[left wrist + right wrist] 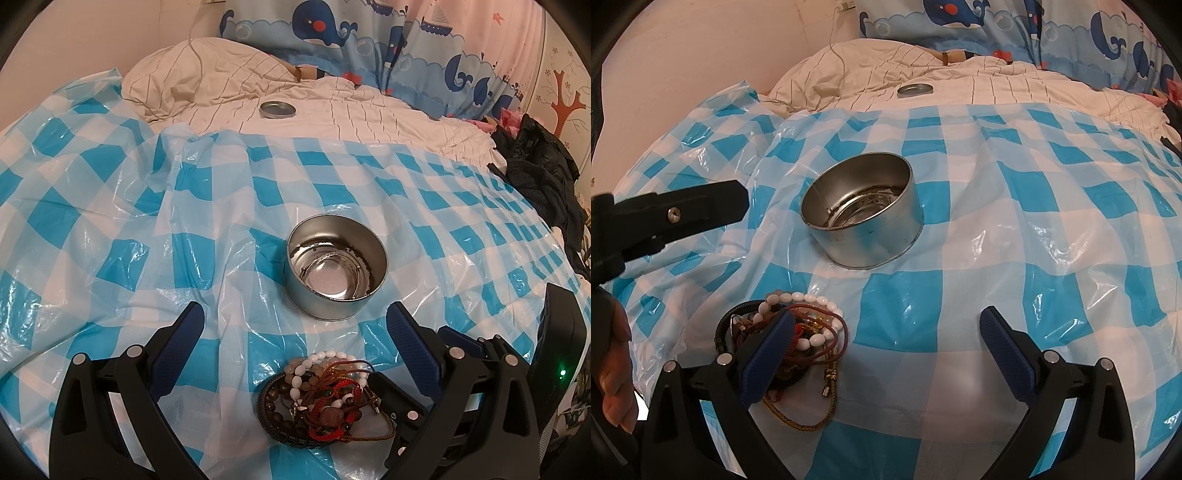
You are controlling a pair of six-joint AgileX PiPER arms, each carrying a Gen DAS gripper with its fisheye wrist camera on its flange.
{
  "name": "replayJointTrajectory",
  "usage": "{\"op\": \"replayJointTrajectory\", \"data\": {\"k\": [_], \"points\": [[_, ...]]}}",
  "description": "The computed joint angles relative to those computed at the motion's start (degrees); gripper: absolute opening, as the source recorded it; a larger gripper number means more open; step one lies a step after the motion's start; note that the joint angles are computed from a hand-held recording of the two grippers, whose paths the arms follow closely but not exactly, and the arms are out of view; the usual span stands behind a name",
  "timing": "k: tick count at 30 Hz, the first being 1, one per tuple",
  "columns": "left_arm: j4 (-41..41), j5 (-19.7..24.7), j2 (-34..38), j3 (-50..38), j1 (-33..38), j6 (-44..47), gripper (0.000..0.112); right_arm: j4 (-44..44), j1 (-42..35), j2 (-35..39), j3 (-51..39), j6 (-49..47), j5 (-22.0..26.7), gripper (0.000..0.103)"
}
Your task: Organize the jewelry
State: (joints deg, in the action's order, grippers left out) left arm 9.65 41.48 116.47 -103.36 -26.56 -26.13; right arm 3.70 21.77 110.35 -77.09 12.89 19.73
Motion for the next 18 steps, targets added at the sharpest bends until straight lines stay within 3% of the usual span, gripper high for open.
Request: {"op": "replayJointTrajectory", "data": {"k": [18], "points": [[-0.35, 0.53, 0.32, -0.72, 0.06, 0.55, 0.095, -0.90, 0.45, 0.20, -0.01, 1.06, -0.11, 0.096]]}}
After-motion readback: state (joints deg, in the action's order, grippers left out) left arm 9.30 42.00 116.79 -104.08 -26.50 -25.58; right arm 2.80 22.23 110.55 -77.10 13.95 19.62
